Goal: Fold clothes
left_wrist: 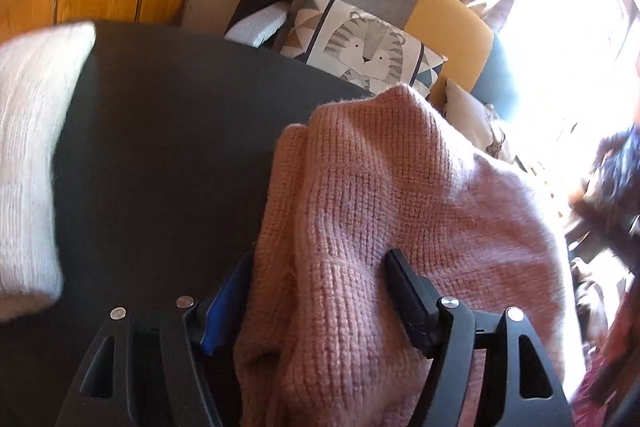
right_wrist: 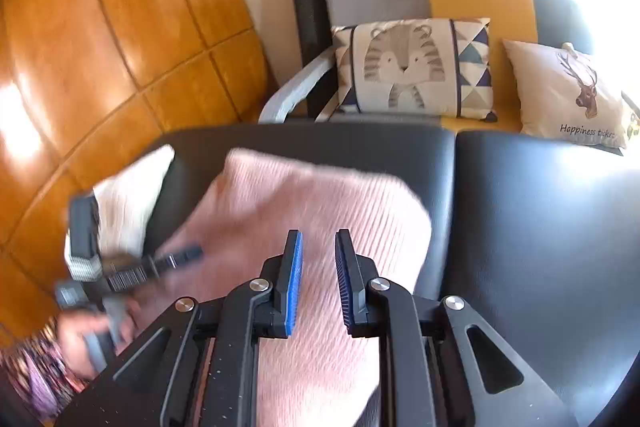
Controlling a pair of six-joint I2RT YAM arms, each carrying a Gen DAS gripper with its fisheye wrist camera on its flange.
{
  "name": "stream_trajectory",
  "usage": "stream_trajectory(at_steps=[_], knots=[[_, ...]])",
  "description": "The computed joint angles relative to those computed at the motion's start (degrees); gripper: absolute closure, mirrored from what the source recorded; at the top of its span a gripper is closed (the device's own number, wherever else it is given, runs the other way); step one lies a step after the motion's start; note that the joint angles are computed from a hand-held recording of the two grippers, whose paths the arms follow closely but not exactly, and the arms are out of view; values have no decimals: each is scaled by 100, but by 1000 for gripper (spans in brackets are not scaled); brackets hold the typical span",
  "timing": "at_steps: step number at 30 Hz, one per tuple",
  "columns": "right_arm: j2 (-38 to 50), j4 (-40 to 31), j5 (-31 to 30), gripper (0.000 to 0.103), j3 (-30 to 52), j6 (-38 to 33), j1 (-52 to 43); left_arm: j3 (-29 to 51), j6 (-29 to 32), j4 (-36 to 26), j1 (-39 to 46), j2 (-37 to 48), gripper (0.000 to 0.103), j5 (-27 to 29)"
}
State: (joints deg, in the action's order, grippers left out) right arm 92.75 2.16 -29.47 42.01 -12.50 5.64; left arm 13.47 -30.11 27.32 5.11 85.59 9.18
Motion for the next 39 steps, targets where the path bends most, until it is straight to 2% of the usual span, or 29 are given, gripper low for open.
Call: stream_trajectory(at_steps=[3,6,8,10,11,14,16,18,20,22,24,26,28,30,31,32,34,36,39], knots=[[-87,168,189,85,-294,-169,51,-307,-7,-264,-195,-679,33,-434],[261,322,516,85,-181,-147,186,-448,448,-521,-524,-907,32,-962],[500,708,619,87,-226,-125,206,-597,529,-298,-531,-835,31,-978],[738,865,580,88,-127,-70,163,-628,474,-54,-377,-599,27,-767],[774,715,478,88,-19,-3,113,-622,454,9,-301,-523,27,-677],[548,4,-110,87,201,82,-216,-514,493,-372,-452,-723,27,-895],[50,-172,-665,83,-74,158,-550,-456,535,-1002,-405,-1275,30,-859],[-535,-376,-1156,83,-507,-162,-822,-599,345,-1657,-553,-2383,35,-1036],[-1131,-653,-1155,83,-974,-714,-874,-806,218,-2209,-867,-3656,35,-1162],[-1621,-772,-982,83,-1425,-1201,-769,-818,199,-2674,-1649,-4337,35,-1559],[-1975,-620,-598,83,-1879,-1478,-466,-724,239,-2735,-2571,-4251,35,-2066],[-1995,-336,-286,83,-2195,-1573,-142,-628,297,-2315,-3379,-3375,35,-2541],[-1841,-1,205,83,-2394,-1504,160,-423,326,-2044,-3802,-2384,35,-2971],[-1339,204,687,83,-2395,-1508,319,-180,181,-2092,-4036,-1492,35,-3423],[-1069,399,625,84,-2441,-1577,211,-308,207,-1880,-4016,-1393,35,-3456],[-950,625,294,84,-2521,-1612,-17,-482,276,-1625,-3967,-1362,35,-3431],[-741,478,-39,84,-2359,-1622,-246,-740,340,-1268,-3953,-1324,35,-3448],[-562,270,-342,84,-2180,-1652,-448,-731,313,-1303,-4052,-1282,35,-3577],[-934,-493,-576,83,-1879,-1919,-542,-665,158,-1673,-4114,-1651,35,-3572]])
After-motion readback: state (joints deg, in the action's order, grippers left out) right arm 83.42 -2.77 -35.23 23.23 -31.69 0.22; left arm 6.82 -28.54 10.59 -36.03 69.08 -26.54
